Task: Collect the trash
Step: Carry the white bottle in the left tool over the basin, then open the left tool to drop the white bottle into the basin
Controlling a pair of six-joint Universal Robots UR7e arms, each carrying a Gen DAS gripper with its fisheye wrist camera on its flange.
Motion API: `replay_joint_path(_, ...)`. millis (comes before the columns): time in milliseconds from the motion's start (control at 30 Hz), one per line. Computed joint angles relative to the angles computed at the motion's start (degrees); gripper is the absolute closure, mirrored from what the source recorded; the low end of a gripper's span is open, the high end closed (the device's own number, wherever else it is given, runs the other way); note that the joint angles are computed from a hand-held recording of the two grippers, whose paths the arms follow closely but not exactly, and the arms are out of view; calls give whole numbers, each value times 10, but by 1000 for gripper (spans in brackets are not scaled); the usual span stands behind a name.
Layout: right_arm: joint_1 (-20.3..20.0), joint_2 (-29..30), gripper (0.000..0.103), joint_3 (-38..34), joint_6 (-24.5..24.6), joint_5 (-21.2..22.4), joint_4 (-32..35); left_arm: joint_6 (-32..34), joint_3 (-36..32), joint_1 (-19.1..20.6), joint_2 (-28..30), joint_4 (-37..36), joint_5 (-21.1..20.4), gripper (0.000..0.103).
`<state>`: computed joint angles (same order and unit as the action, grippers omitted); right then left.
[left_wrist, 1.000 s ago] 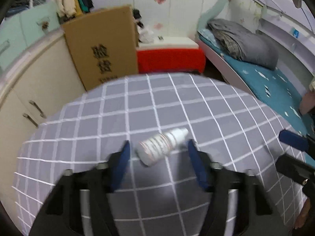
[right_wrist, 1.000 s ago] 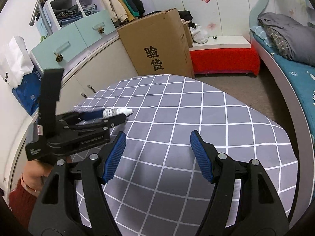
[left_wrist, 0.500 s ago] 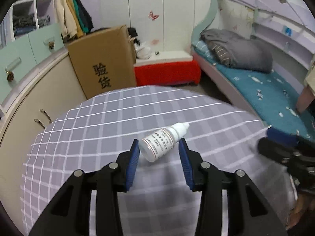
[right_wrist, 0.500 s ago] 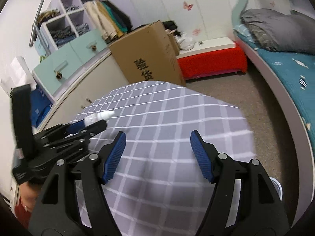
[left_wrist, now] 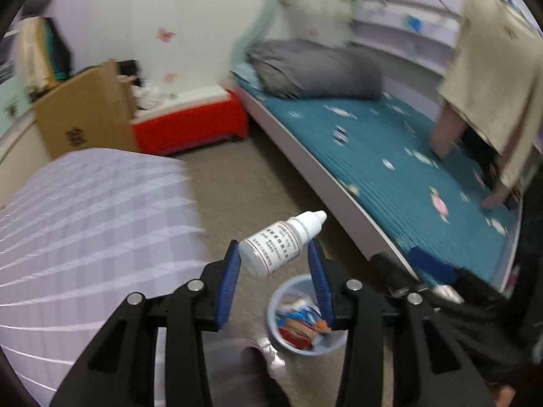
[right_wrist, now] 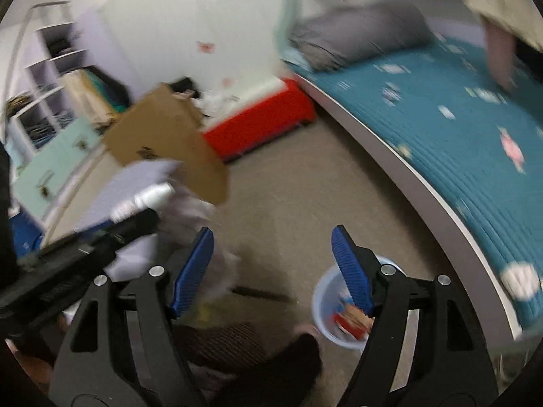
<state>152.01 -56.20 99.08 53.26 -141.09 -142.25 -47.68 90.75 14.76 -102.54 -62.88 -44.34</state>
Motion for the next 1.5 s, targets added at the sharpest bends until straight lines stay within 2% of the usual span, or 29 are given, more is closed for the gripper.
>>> replay_joint_path(133, -34, -57, 32, 106, 97, 16, 15, 50, 99, 19, 15, -87, -46, 63)
replay_joint_path(233, -72, -79, 32, 177, 149, 34, 16, 88, 160, 69, 39, -148, -88, 63)
replay_joint_path(333, -117, -79, 32, 234, 169, 53, -2, 114, 214, 124, 75, -188, -101, 63)
replay_joint_path(433, -169, -57, 32, 275, 164, 80, -38, 131, 248, 181, 109, -213, -112, 63)
replay_joint_path(533, -226, -19, 32, 308, 155, 113, -91, 117, 264, 241, 150, -234, -130, 63)
replay_joint_path(600, -250, 1, 33, 317, 149, 121, -109, 110, 272, 276, 178, -241, -134, 63)
replay_joint_path(767, -301, 53, 57, 332, 133, 153, -167, 109, 292, 331, 213, -265, -134, 63)
replay_joint_path(800, -310, 63, 67, 332, 126, 159, -173, 103, 294, 342, 219, -265, -136, 63)
replay_joint_path(900, -335, 72, 72, 344, 106, 171, -201, 101, 296, 358, 230, -273, -133, 63)
replay_joint_path(967, -342, 78, 81, 347, 97, 176, -219, 106, 296, 356, 243, -282, -135, 63)
replay_joint_path(1167, -342, 80, 81, 345, 93, 177, -222, 94, 302, 364, 253, -274, -160, 63)
replay_joint_path(1367, -344, 81, 81, 350, 94, 180, -239, 114, 310, 360, 249, -306, -171, 62)
replay_joint_path(1433, -345, 82, 81, 355, 96, 181, -249, 111, 307, 364, 250, -299, -185, 49)
replay_joint_path(1467, -346, 83, 81, 358, 98, 182, -257, 108, 307, 362, 250, -296, -183, 37)
replay_joint_path(1500, -346, 83, 80, 361, 100, 184, -264, 105, 307, 360, 247, -294, -180, 31)
